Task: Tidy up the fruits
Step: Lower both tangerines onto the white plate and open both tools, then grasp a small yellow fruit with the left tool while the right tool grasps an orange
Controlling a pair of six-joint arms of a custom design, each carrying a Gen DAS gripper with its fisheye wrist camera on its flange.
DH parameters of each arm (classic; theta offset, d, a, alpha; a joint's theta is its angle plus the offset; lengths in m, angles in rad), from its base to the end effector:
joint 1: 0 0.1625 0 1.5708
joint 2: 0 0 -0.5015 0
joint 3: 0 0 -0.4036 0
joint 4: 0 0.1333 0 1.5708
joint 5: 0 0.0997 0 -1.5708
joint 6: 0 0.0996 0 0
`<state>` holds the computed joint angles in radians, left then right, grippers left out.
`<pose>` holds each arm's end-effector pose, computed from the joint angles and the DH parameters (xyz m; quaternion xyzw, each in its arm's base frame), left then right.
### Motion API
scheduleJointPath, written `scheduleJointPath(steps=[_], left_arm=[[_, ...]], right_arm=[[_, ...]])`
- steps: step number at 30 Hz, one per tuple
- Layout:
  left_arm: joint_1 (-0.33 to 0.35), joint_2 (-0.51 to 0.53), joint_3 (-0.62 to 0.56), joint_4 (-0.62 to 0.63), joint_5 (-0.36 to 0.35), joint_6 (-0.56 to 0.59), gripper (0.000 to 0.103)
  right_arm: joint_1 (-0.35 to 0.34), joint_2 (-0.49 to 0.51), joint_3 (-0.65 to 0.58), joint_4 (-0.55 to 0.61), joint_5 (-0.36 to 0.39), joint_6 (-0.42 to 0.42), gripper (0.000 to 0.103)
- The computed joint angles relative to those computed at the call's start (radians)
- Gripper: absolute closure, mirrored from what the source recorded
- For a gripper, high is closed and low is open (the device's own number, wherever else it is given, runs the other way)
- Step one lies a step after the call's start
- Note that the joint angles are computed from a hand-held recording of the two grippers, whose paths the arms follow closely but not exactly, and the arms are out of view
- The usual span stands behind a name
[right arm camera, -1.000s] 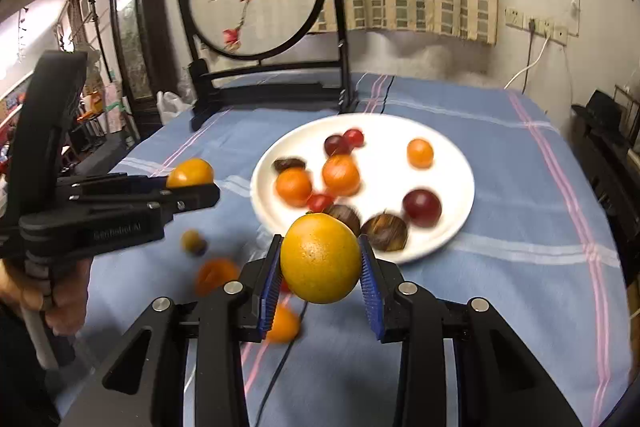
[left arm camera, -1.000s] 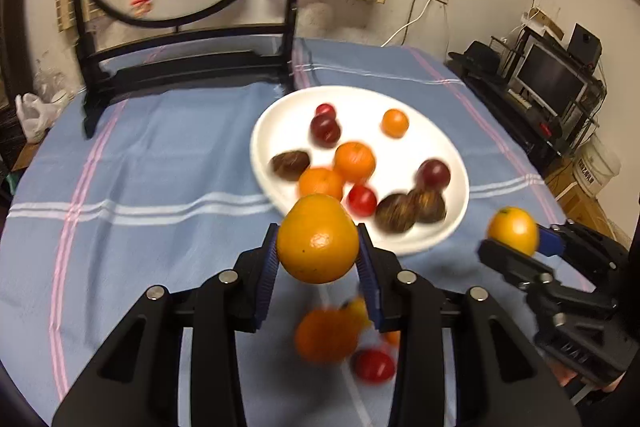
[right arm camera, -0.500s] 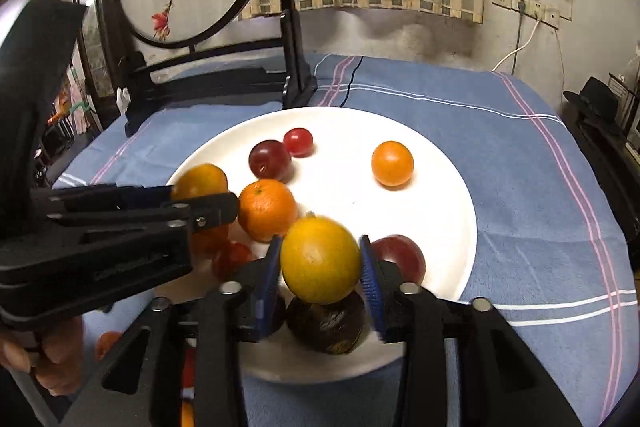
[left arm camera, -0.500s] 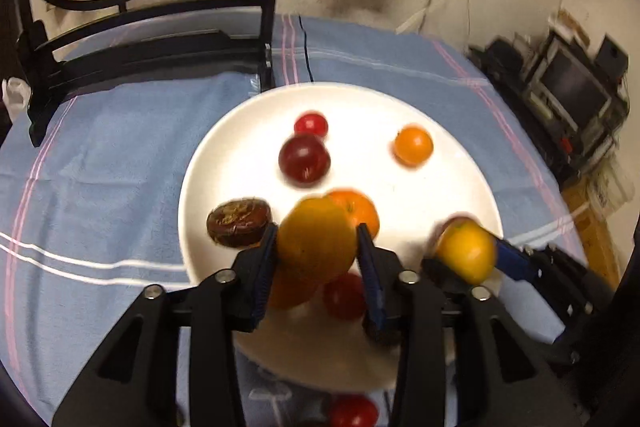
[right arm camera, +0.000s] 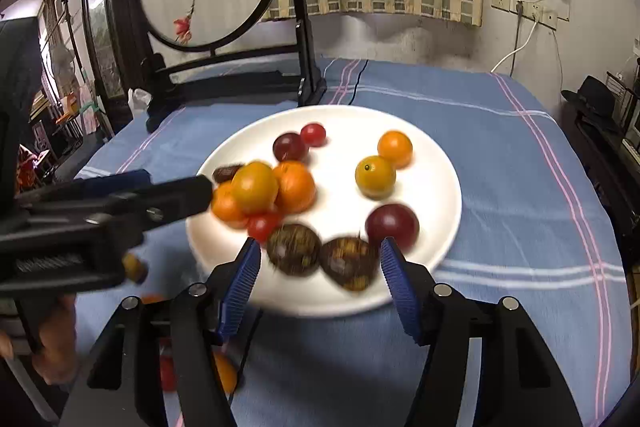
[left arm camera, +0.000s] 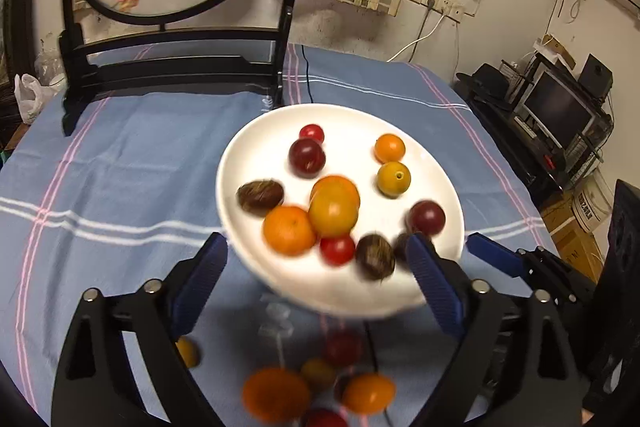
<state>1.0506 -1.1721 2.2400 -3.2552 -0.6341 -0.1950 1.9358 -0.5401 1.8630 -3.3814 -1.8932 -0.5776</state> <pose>-0.0656 -0.5441 0.2805 0.0025 0.8612 -0.4042 0.3082 0.3312 -0.5816 -0.0076 0.4004 -0.8710 0.2204 0.1802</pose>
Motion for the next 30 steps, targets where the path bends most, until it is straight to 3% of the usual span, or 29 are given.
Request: scheduleJointPath(steps=[3,5,15,21,25,30], left_arm=[[-0.029,-0.035,0.077,-0.017,0.051,-0.032,0.013],[-0.036,-0.063,0.124,-0.027,0.062,-0.054,0.012],[0.022,-0.157,0.247,-0.103,0.037,-0.098,0.01],[0.022,-0.176,0.253,-0.087,0.038,-0.091,0.01],[0.031,-0.175,0.246,-0.042,0.021,-0.111,0.01],[0.029,-0.17,0.242,-0.015,0.025,-0.107,0.01]], right_arm=[[-0.001,-0.026,0.053,-0.023,-0.002,-0.015,0.03],[-0.001,-0.047,0.099,-0.043,0.003,-0.033,0.029],[0.006,-0.076,0.252,-0.088,-0.03,-0.05,0.029],[0.045,-0.025,0.245,-0.1,-0.1,-0.087,0.03],[0.056,0.002,0.215,-0.063,-0.131,-0.089,0.041],[0.062,0.035,0.17,-0.041,-0.158,-0.093,0.043]])
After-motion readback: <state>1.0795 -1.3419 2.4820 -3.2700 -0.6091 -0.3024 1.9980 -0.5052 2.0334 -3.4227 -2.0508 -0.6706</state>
